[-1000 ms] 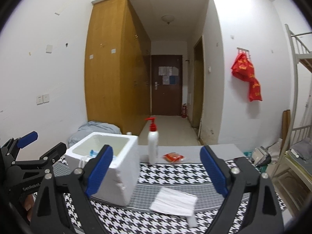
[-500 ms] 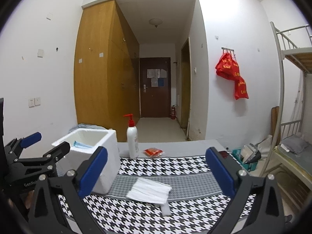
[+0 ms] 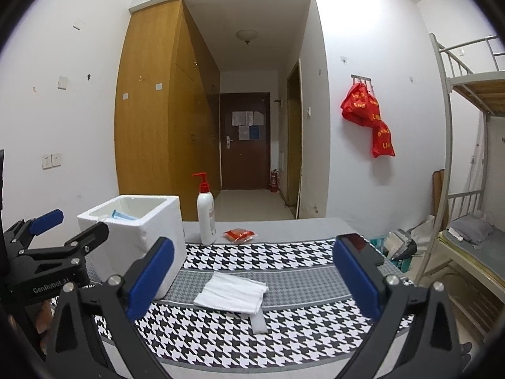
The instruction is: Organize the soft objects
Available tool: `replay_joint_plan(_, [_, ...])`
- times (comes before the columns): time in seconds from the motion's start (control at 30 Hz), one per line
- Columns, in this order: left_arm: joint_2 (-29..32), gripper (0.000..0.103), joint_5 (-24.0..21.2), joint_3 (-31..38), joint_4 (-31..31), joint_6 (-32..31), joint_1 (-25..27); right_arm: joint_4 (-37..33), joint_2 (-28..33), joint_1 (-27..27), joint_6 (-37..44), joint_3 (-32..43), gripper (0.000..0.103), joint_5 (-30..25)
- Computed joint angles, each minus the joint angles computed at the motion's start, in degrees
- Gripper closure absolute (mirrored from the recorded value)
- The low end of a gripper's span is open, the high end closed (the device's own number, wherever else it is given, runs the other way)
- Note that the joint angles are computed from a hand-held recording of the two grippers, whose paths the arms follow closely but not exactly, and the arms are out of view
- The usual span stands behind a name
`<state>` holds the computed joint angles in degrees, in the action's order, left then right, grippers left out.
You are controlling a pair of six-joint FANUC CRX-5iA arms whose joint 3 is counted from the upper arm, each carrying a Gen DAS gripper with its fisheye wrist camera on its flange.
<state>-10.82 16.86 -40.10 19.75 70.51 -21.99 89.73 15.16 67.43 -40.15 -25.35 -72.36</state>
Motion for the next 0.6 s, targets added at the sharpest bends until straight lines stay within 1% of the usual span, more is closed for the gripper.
replay_joint_plan(0.07, [0.0,0.001,0.6,-0.6,-0.5,0.4,-0.1,0.1,0.0,0.2,-1.2,-0.8,0.001,0.1])
replay_joint_plan(0.1, [0.0,0.001,0.4,-0.7,-1.5,1.5,0.0,-0.2,0.1,0.4,-1.6,-1.0,0.001,0.2])
replay_joint_plan(0.17, [-0.3,0.001,-1.1,-0.2,-6.5,6.5,1.1,-0.8,0.2,0.7,-2.0,-1.3,0.001,0.5])
replay_joint_plan(0.27, [-0.7,0.001,-0.6,-1.4,-8.4,8.9,1.3,-1.1,0.2,1.3,-3.6,-2.2,0.001,0.8])
replay_joint_plan(0.37, [-1.1,0.001,1.0,-3.3,-7.7,8.6,0.9,-1.5,0.5,2.1,-4.3,-2.8,0.001,0.5])
replay_joint_plan(0.47, [-1.2,0.001,5.1,-6.4,-1.8,3.7,-0.9,-2.1,0.9,3.0,-4.8,-3.2,0.001,0.1])
replay_joint_plan(0.6, [-1.9,0.001,7.4,-8.9,1.0,1.9,-2.4,-2.5,0.9,3.8,-6.4,-4.1,0.001,0.4])
